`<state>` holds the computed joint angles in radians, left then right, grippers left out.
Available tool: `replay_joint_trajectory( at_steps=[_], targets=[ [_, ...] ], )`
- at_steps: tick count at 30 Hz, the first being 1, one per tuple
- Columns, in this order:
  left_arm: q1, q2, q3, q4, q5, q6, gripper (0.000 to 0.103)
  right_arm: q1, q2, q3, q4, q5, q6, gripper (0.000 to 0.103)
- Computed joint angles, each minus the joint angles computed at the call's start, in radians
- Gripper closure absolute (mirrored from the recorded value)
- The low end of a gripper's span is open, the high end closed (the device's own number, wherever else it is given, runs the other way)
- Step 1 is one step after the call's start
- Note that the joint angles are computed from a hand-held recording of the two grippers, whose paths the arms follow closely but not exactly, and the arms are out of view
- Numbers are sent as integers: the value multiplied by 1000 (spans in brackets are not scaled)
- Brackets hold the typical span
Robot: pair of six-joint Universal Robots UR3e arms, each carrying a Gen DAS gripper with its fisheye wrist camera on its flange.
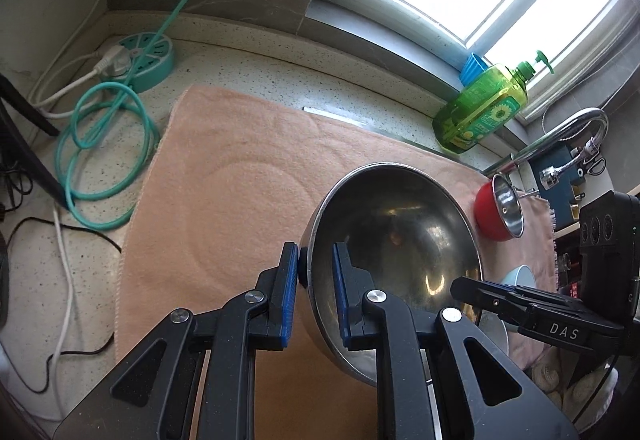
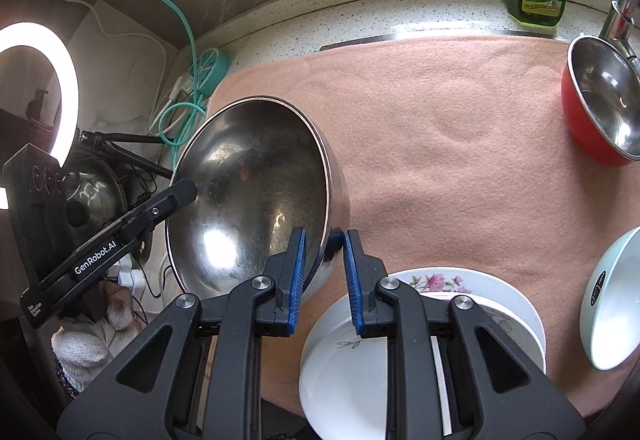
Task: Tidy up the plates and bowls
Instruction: 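Lift the steel bowl and carry it toward the plate stack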
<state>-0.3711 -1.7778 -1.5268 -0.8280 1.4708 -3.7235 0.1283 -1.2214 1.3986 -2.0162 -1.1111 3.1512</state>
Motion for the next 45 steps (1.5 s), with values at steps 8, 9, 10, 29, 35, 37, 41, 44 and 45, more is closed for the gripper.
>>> replay_joint_trajectory(
  at_steps=[8,9,10,29,35,37,41,44,45],
  targets=[
    [3,162,-208,30,18,-63,88,66,21,6,9,-9,-12,83],
    [3,176,-226,32,20,-71,88,72,25,5,11,-10,-13,83],
    [3,192,-246,34,20,-78,88,78,28,5,13,-11,-14,83],
    [-41,341,-437,75,47,-201,88,111,19,40,40,-13,-50,83],
    [-35,349,-463,87,38,-220,88,121,24,36,28,-16,-49,83],
    [-32,348,-466,88,38,-219,88,130,30,24,32,-23,-54,83],
    [-34,344,-467,91,40,-214,88,131,26,28,26,-26,-58,82],
    [-36,337,-462,90,40,-208,88,132,16,39,12,-34,-59,81],
    [-38,333,-455,86,43,-205,88,133,11,41,7,-38,-59,79]
  ],
)
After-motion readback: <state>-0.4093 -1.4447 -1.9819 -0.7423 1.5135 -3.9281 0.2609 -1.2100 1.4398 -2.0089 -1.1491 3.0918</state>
